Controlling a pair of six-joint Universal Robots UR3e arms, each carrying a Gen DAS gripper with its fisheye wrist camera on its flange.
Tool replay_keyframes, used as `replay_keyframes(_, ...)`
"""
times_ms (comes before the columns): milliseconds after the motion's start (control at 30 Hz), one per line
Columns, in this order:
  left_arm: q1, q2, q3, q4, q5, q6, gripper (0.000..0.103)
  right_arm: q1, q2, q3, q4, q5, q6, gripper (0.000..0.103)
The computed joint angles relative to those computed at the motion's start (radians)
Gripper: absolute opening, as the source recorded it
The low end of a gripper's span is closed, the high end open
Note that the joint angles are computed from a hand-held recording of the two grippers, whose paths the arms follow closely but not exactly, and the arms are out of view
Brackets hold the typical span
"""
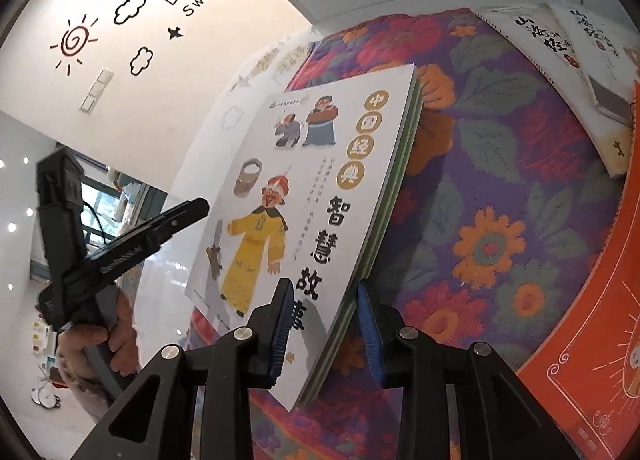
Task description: Organize books
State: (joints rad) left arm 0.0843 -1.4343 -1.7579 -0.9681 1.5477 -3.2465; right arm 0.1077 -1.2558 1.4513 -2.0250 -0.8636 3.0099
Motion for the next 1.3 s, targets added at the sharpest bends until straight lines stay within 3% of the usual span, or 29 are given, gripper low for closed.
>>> replay_keyframes(233,-0.206,-0.009,0.064,0.006,0.076,-0.109,0.033,-0.146,-0.163,0.17,0.123,0.031,-0.184,0.031)
replay_keyframes(367,-0.378,-0.165,0.216,0.023,0.103,-0.162,0.033,-0.342,-0.33,0.33,0.2,0.029,-0.31,0.032)
replay_keyframes(467,-0.502,-0.322,0.383,0.021,0.116,-0.189,0.033,-0.524,-0.452,0.442,0.226,0.021,-0.389,0.04)
replay_keyframes(533,-0.567,-0.432,0.491,0.029,0.122,-0.209,0.033,-0.626,-0.516,0.512,0.178,-0.002,-0.41,0.042)
replay_keyframes(700,-0.688,-0.711,0.756,0.016,0.197,-0.262,0.035,-0.735,-0.602,0.676,-0.1,-0.113,-0.4,0.042)
replay_keyframes(833,-0.704,-0.819,0.789,0.026,0.214,-0.323,0.036,-0.792,-0.589,0.758,-0.212,-0.052,-0.443,0.044)
replay_keyframes(900,-0.729,-0.82,0.708,0.157,0.309,-0.323,0.058,-0.816,-0.595,0.795,-0.241,-0.006,-0.485,0.054)
replay_keyframes(967,-0.715,-0.8,0.612,0.27,0.296,-0.338,0.078,-0.85,-0.606,0.831,-0.227,0.062,-0.552,0.069)
replay_keyframes(1067,-0.694,-0.774,0.546,0.336,0.259,-0.348,0.08,-0.822,-0.604,0.824,-0.209,0.07,-0.573,0.082)
replay_keyframes(1300,-0.707,-0.797,0.589,0.308,0.259,-0.324,0.092,-0.801,-0.61,0.824,-0.201,0.06,-0.594,0.089)
